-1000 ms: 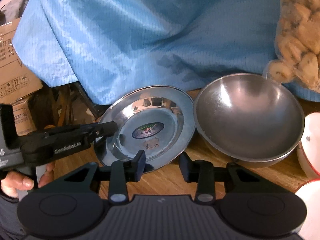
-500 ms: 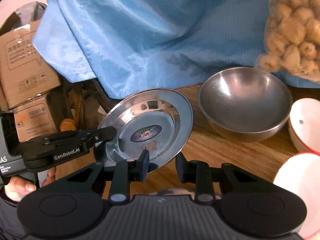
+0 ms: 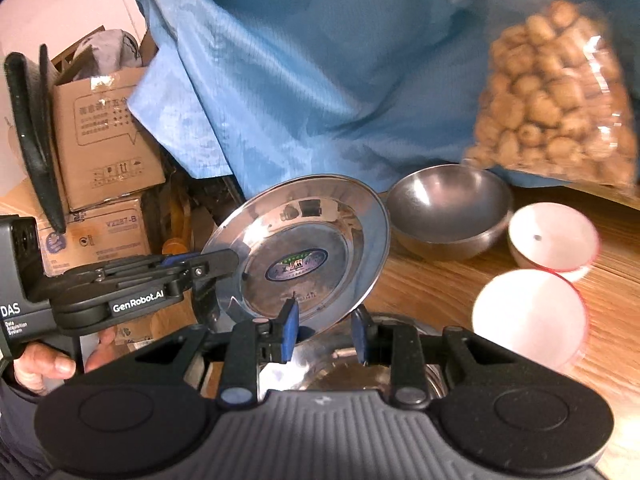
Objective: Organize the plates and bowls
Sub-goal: 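Lower the flat plate onto the large steel plate with both tools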
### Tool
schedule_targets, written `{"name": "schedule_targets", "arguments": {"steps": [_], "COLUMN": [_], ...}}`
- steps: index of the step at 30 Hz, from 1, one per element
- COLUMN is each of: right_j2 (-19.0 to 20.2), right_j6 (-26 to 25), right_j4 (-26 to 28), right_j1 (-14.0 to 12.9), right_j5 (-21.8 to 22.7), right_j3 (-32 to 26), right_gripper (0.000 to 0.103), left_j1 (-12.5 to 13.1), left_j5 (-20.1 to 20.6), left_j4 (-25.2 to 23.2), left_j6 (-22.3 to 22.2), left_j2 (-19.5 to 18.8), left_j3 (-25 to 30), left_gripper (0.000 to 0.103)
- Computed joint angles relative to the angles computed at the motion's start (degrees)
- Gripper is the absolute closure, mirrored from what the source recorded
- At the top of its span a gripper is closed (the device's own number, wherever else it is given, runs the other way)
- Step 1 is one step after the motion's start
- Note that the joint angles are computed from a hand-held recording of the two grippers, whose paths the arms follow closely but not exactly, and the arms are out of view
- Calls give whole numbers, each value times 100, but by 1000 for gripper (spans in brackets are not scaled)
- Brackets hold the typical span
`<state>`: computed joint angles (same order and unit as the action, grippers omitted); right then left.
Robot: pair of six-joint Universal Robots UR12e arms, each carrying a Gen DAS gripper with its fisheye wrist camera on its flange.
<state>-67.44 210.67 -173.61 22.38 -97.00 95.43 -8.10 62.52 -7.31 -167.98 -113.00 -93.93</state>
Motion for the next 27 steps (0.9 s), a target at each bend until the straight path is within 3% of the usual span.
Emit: {"name": "schedule_targets", "arguments": {"steps": [14, 27], "right_j2": [-526, -607], "right_j6": [360, 549], "right_j4": [-215, -295], "right_j1": [92, 133], "right_j5": [-385, -222], "right_j3": [785, 1053], "right_gripper": [71, 71], "left_j1": [-183, -196], "left_j5": [-276, -124], "left_j4": [-178, -486], "left_j6": [197, 470], "left_j2": [187, 354], "left_j3": [-298, -523], "left_gripper": [80, 79]}}
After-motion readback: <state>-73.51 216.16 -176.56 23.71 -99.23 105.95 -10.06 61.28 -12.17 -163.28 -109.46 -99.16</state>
